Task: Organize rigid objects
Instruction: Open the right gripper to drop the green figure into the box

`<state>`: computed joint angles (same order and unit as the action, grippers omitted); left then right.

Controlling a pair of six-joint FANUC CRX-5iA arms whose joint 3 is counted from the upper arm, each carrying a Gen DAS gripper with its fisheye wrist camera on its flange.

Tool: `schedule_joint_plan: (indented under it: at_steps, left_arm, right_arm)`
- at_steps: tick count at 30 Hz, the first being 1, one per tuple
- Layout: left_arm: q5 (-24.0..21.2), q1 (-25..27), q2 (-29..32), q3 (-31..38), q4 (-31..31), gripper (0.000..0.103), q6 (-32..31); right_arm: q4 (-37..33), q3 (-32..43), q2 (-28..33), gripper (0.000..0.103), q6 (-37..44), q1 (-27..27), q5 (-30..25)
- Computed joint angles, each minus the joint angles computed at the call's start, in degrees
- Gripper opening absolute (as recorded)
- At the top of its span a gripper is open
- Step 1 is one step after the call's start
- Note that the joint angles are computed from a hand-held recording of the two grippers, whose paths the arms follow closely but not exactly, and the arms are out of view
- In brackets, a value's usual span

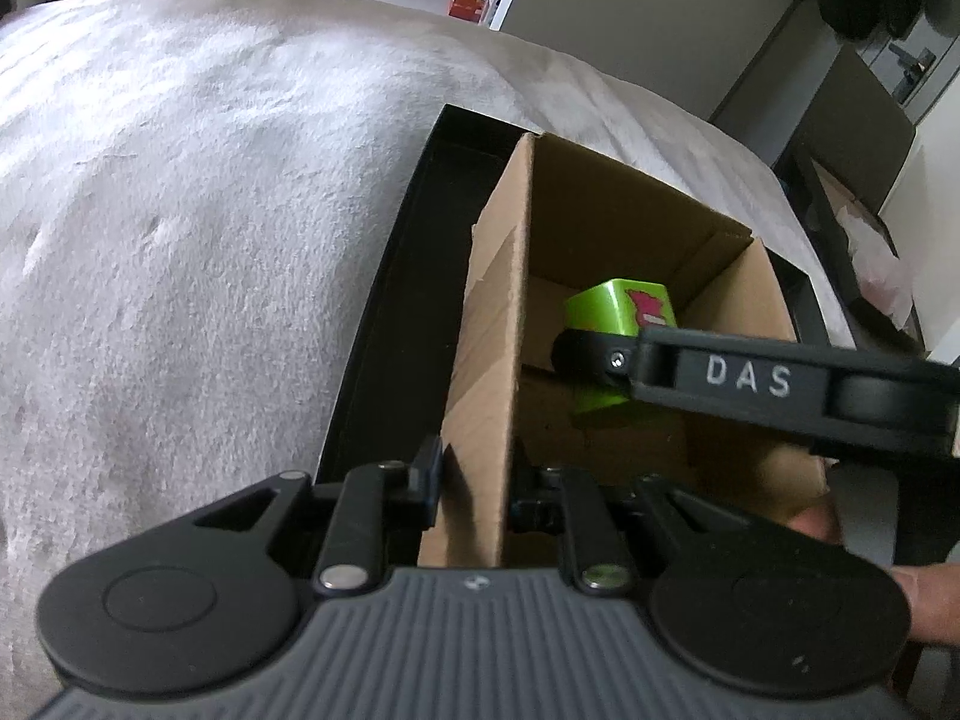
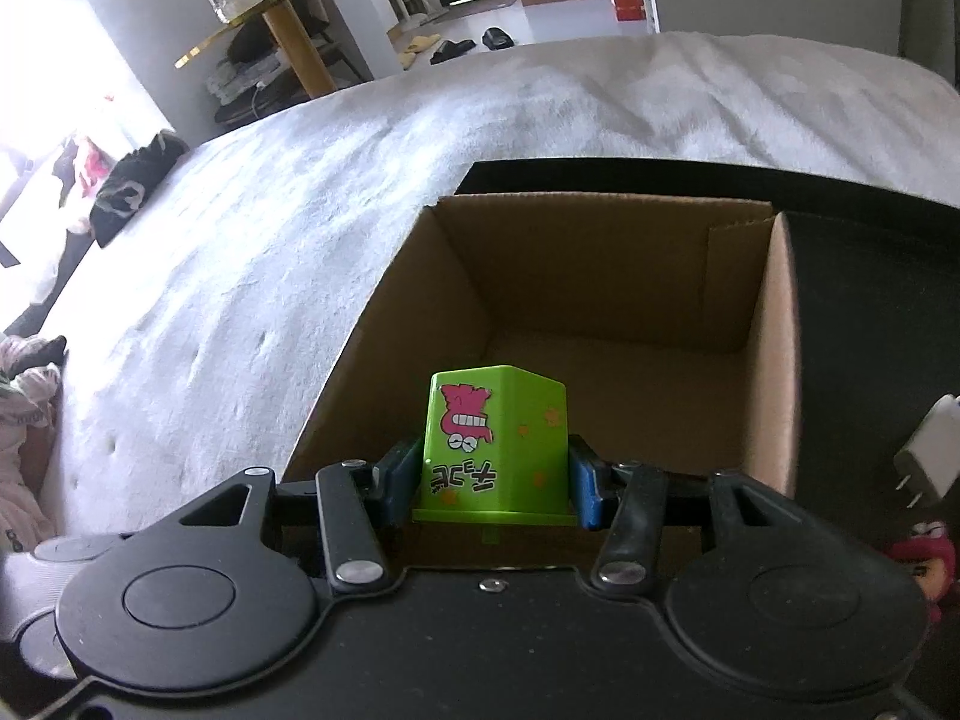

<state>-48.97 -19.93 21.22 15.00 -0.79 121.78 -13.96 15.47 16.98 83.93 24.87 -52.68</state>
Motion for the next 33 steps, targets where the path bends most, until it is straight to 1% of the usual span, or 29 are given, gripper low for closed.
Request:
schedule_joint_plan:
  at_steps: [3, 7, 14, 17, 20, 22, 23, 25, 26, 28, 30, 33]
  left_arm:
    - [0.2, 0.2, -0.1, -0.3, 0.5, 0.019, -0.2]
    - [0.0, 0.2, 0.0, -0.1, 0.6, 0.020, -0.7]
    - [-1.8, -0.2, 0.1, 1.2, -0.2, 0.021, 0.7]
    - [-3.1, -0.3, 0.1, 1.8, -0.9, 0.025, 1.3]
    - [-4.3, -0.5, 0.0, 2.5, -1.9, 0.030, 1.8]
    - [-5.0, -0.7, -0.2, 2.9, -2.7, 0.039, 2.1]
    - [-5.3, -0.7, -0.2, 3.0, -2.7, 0.041, 2.1]
    - [-5.8, -0.7, -0.3, 3.2, -2.6, 0.054, 2.2]
    - [-6.1, -0.9, -0.4, 3.4, -2.9, 0.057, 2.4]
    - [-6.6, -1.4, -0.5, 4.0, -4.1, 0.066, 2.8]
    - [-7.5, -1.8, -0.3, 4.8, -4.8, 0.071, 3.1]
    - [-8.3, -2.3, -0.2, 5.5, -5.6, 0.076, 3.5]
  right_arm:
    - [-0.7, -0.3, -0.1, 0.052, -0.7, -0.2, 0.9]
    - [-1.1, -0.4, -0.6, 0.052, -1.4, -0.6, 0.6]
    - [0.0, -3.4, -4.9, 0.052, -2.3, -0.9, 1.4]
    - [-0.2, -4.4, -6.5, 0.052, -2.6, -1.6, 1.5]
    - [0.3, -5.4, -8.1, 0.052, -2.9, -2.3, 1.4]
    - [0.2, -6.0, -9.1, 0.052, -2.6, -3.1, 0.9]
    - [0.1, -6.2, -9.3, 0.052, -2.3, -3.5, 0.6]
    - [0.4, -6.6, -9.9, 0.052, -1.8, -4.2, 0.1]
    - [0.9, -7.1, -10.3, 0.052, -1.8, -4.4, 0.1]
    - [2.2, -8.2, -11.1, 0.052, -2.6, -4.9, 0.6]
    - [3.5, -9.5, -11.9, 0.052, -3.4, -5.4, 1.2]
    - [4.4, -10.7, -12.4, 0.052, -4.2, -6.7, 1.7]
